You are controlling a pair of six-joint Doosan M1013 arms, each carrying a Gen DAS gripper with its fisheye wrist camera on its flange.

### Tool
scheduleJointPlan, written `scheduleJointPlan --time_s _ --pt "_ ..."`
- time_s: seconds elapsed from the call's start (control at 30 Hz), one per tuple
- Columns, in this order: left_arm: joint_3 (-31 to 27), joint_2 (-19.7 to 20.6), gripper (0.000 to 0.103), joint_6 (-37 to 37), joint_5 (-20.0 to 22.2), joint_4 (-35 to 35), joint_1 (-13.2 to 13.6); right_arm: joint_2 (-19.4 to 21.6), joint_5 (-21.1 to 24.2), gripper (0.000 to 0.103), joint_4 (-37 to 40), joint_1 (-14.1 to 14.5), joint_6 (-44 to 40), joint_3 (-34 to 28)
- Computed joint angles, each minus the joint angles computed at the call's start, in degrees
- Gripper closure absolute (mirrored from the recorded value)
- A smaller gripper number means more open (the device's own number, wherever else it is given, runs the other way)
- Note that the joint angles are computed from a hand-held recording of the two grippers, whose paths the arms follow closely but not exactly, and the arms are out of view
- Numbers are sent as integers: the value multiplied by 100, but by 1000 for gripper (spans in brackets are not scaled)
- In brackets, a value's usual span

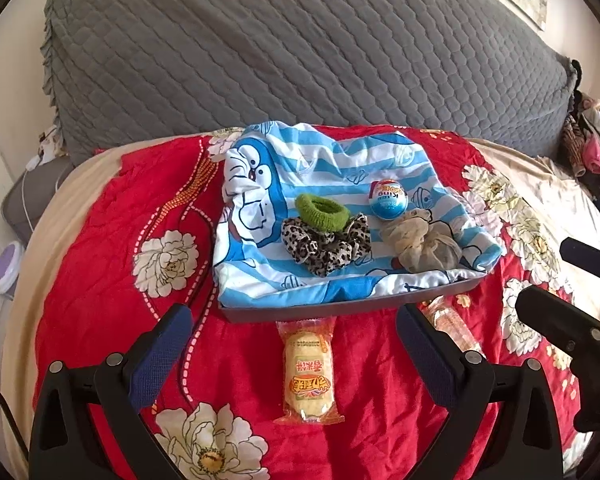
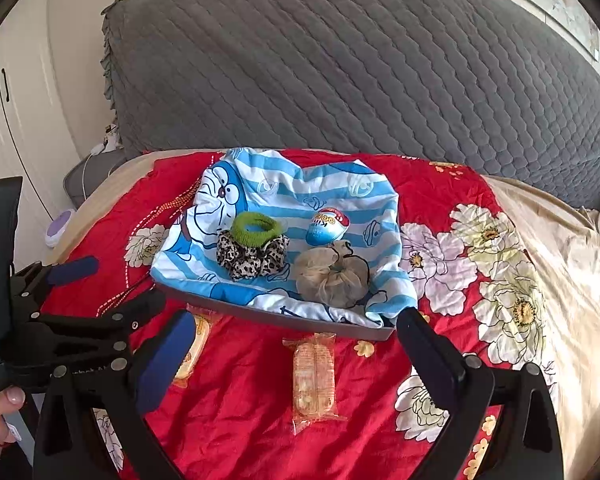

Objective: Organize objects

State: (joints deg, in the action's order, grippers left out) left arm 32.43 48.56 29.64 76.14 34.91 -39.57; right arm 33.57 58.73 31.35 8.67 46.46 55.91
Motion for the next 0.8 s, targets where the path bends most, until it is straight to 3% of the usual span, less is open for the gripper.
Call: scheduleJointPlan --time_s 0.8 --pt "345 -194 2 -175 -142 36 -80 -237 -54 2 194 -41 -294 337"
